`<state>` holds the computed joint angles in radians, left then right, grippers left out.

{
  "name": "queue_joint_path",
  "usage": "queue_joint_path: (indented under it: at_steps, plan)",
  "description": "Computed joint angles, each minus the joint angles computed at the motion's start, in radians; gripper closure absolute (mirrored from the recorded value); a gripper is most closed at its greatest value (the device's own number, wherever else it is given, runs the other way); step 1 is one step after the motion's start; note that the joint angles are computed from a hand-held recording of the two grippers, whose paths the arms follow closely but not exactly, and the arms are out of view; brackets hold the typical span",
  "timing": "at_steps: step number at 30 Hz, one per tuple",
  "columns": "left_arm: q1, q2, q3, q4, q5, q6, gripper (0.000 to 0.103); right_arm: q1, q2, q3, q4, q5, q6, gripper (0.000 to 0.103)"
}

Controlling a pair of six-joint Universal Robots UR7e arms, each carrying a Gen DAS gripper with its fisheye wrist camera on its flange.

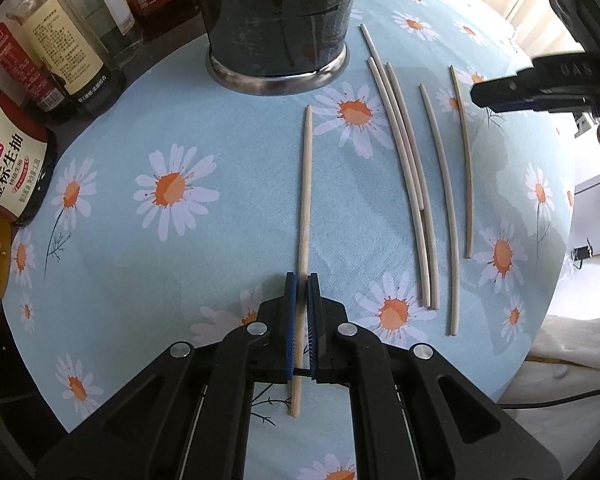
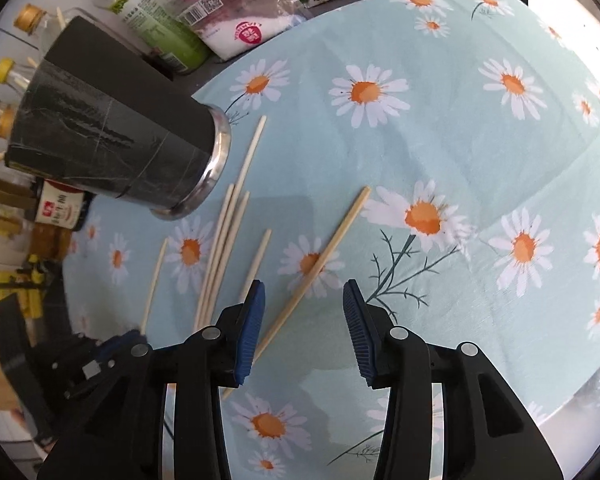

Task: Organize utensils
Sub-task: 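Close the left gripper on one chopstick while the right gripper grasps another, then lift both held chopsticks upright over the black holder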

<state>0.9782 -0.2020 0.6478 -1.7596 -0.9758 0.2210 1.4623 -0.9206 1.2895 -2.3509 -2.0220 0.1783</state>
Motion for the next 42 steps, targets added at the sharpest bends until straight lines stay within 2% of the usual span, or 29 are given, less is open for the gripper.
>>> queue_joint_path:
  at_steps: [2, 3, 4, 5, 6, 7, 10, 12, 14, 16, 21, 23, 26, 33, 34, 36, 37, 42]
  plan:
    - [-0.003, -0.006, 0.020, -0.021, 0.001, 0.009, 0.097, 0.000, 0.018, -0.032, 0.048, 0.006, 0.026, 0.068]
    - [-0.004, -0.011, 0.035, -0.035, 0.002, 0.012, 0.097, 0.005, 0.033, -0.050, 0.070, -0.015, 0.041, 0.073]
    - [-0.005, -0.017, 0.050, -0.048, 0.004, 0.015, 0.097, 0.008, 0.045, -0.063, 0.087, -0.034, 0.056, 0.077]
    - [-0.007, -0.024, 0.067, -0.063, 0.006, 0.018, 0.097, 0.007, 0.054, -0.071, 0.101, -0.038, 0.079, 0.091]
    - [-0.009, -0.033, 0.092, -0.087, 0.008, 0.025, 0.098, 0.009, 0.055, -0.060, 0.074, -0.062, 0.108, 0.097]
    - [-0.009, -0.042, 0.105, -0.098, 0.005, 0.026, 0.098, 0.010, 0.057, -0.060, 0.067, -0.070, 0.116, 0.097]
    - [0.007, -0.061, 0.111, -0.074, -0.084, -0.009, 0.098, -0.011, 0.035, -0.045, 0.070, 0.000, 0.111, 0.098]
    - [0.016, -0.079, 0.129, -0.072, -0.124, -0.043, 0.098, -0.026, 0.011, -0.020, 0.058, 0.042, 0.109, 0.103]
    - [0.027, -0.100, 0.153, -0.067, -0.181, -0.076, 0.098, -0.037, -0.009, 0.003, 0.037, 0.078, 0.094, 0.103]
    - [0.032, -0.122, 0.182, -0.071, -0.202, -0.109, 0.098, -0.040, -0.024, 0.018, 0.016, 0.080, 0.074, 0.103]
    - [0.032, -0.182, 0.275, -0.108, -0.211, -0.195, 0.098, -0.045, -0.044, 0.020, 0.009, 0.112, 0.024, 0.103]
    - [0.028, -0.203, 0.307, -0.127, -0.197, -0.211, 0.098, -0.050, -0.045, 0.019, 0.012, 0.126, 0.030, 0.098]
    - [0.020, -0.234, 0.347, -0.157, -0.177, -0.238, 0.098, -0.047, -0.026, -0.002, 0.047, 0.100, 0.038, 0.098]
    - [0.016, -0.325, 0.480, -0.314, -0.213, -0.276, 0.098, -0.022, 0.032, -0.082, 0.135, 0.024, 0.022, 0.096]
    - [0.016, -0.328, 0.488, -0.331, -0.213, -0.273, 0.098, -0.018, 0.038, -0.089, 0.139, 0.005, 0.019, 0.095]
    - [0.021, -0.331, 0.488, -0.347, -0.222, -0.264, 0.098, -0.010, 0.051, -0.102, 0.148, -0.028, 0.031, 0.082]
    - [0.024, -0.329, 0.485, -0.357, -0.230, -0.258, 0.098, -0.010, 0.053, -0.102, 0.148, -0.025, 0.037, 0.080]
    - [0.036, -0.334, 0.489, -0.417, -0.260, -0.238, 0.098, 0.023, 0.097, -0.137, 0.139, -0.116, 0.050, 0.079]
